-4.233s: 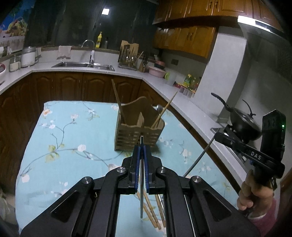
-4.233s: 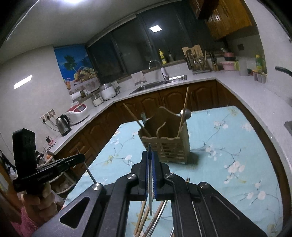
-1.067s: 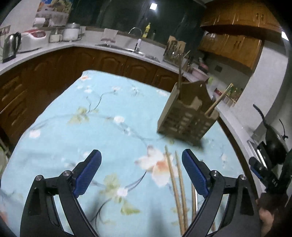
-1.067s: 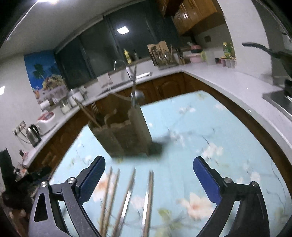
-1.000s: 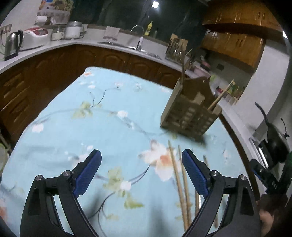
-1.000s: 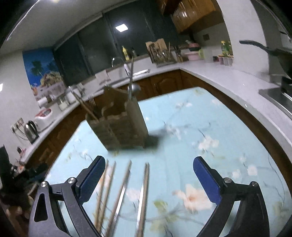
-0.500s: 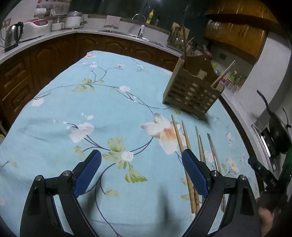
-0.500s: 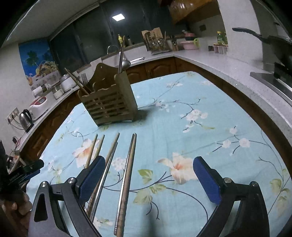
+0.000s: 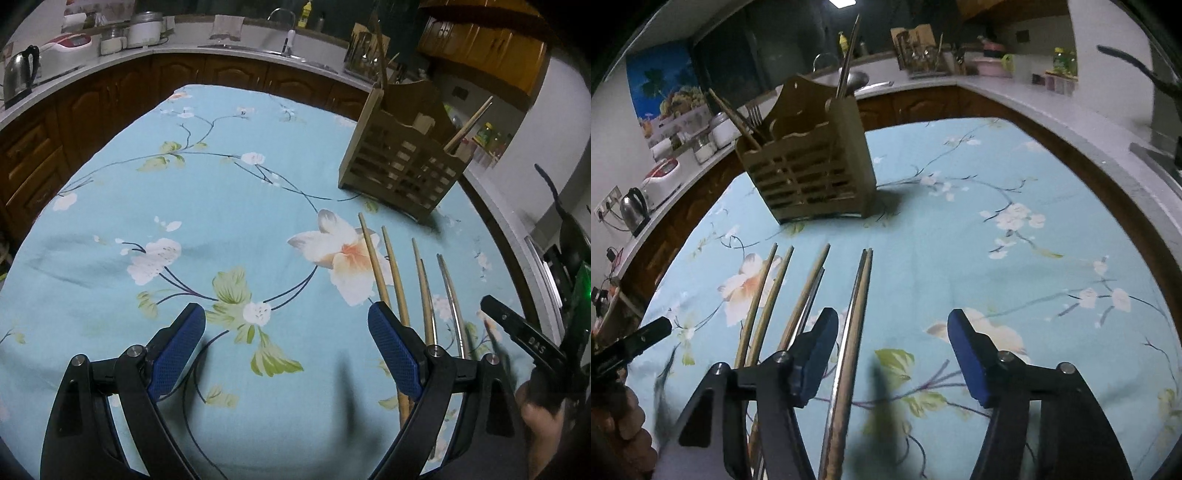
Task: Organize utensils
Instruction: 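Move both open tools back over the remaining chopsticks on the cloth, then grasp a wooden chopstick with the left tool while the right tool grasps a metal one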
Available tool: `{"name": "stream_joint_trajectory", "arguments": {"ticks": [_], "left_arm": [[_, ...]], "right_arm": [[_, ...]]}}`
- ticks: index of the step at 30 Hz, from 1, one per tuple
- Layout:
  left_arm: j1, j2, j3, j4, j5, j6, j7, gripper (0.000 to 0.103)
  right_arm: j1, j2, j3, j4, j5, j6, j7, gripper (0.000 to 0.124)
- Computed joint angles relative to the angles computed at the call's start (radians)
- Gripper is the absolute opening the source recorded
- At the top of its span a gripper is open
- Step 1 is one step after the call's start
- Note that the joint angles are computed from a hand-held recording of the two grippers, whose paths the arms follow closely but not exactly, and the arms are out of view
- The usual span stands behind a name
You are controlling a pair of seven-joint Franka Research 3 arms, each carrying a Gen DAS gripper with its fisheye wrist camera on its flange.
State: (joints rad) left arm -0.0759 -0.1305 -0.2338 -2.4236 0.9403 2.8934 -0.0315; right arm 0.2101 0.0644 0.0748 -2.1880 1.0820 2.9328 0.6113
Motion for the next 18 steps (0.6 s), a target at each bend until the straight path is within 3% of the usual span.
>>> {"name": "stream_joint_trajectory", "arguments": {"ticks": [9,18], "left_arm": [[-0.043,0.091,0.024,0.102,-0.145,-0.045,0.193,0.092],[-0.083,0.203,0.054,0.251,-0.240,-0.107,0.356,0.092]], "right_arm": [[0.005,0.093,-0.013,0.071,-0.329,-0.031,0.269,0.039],[-0.019,0.144,0.013,0.148,-0.443,-0.081,0.343,0.035]]}}
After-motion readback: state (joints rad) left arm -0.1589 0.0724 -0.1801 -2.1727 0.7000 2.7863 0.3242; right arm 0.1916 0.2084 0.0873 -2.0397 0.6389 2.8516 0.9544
